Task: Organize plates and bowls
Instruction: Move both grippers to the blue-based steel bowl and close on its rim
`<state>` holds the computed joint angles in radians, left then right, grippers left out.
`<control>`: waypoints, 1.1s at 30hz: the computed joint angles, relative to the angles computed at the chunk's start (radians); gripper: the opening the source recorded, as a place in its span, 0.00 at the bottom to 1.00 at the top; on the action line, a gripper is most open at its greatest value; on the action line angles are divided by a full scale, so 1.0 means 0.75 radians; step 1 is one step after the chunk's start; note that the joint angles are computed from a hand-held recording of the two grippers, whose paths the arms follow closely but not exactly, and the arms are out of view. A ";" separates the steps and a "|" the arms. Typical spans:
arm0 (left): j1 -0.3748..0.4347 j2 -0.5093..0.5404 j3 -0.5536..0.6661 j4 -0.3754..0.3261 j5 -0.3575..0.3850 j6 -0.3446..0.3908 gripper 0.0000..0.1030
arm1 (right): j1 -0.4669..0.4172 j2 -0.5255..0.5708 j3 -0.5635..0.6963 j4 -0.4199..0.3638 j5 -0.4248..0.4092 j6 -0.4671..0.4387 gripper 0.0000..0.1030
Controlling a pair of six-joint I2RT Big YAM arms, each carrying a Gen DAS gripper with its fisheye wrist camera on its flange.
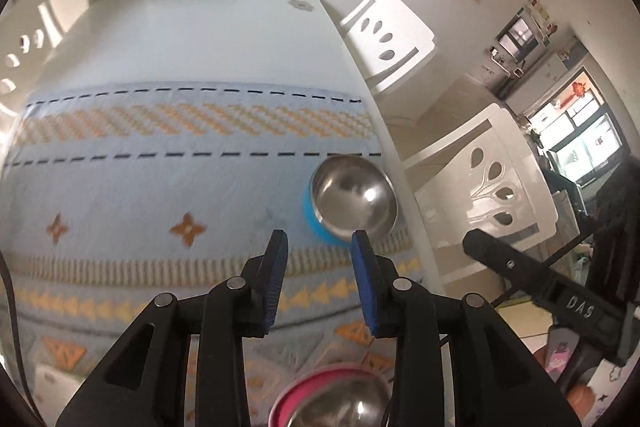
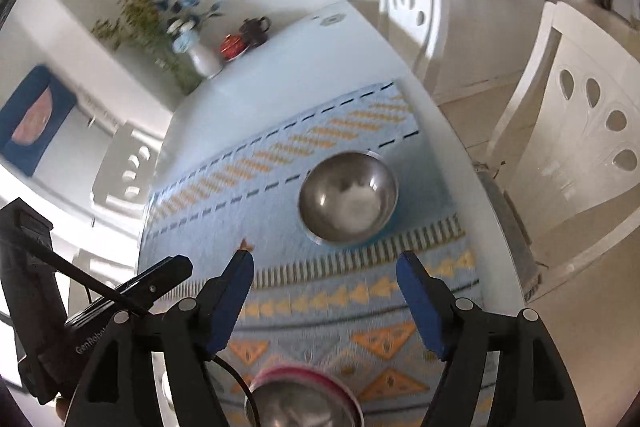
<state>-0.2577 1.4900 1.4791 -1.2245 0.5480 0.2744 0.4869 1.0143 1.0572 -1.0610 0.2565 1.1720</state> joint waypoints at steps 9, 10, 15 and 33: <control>-0.120 0.272 0.163 -0.027 -0.032 0.006 0.45 | -0.213 0.126 -0.056 0.038 -0.124 -0.023 0.70; -0.130 0.297 0.171 -0.027 -0.035 0.002 0.45 | -0.224 0.137 -0.069 0.046 -0.135 -0.014 0.70; -0.144 0.374 0.197 -0.042 -0.021 0.002 0.45 | -0.257 0.191 -0.091 0.078 -0.154 -0.026 0.70; -0.182 0.507 0.215 -0.051 -0.030 0.006 0.43 | -0.336 0.343 -0.179 0.272 -0.228 -0.120 0.69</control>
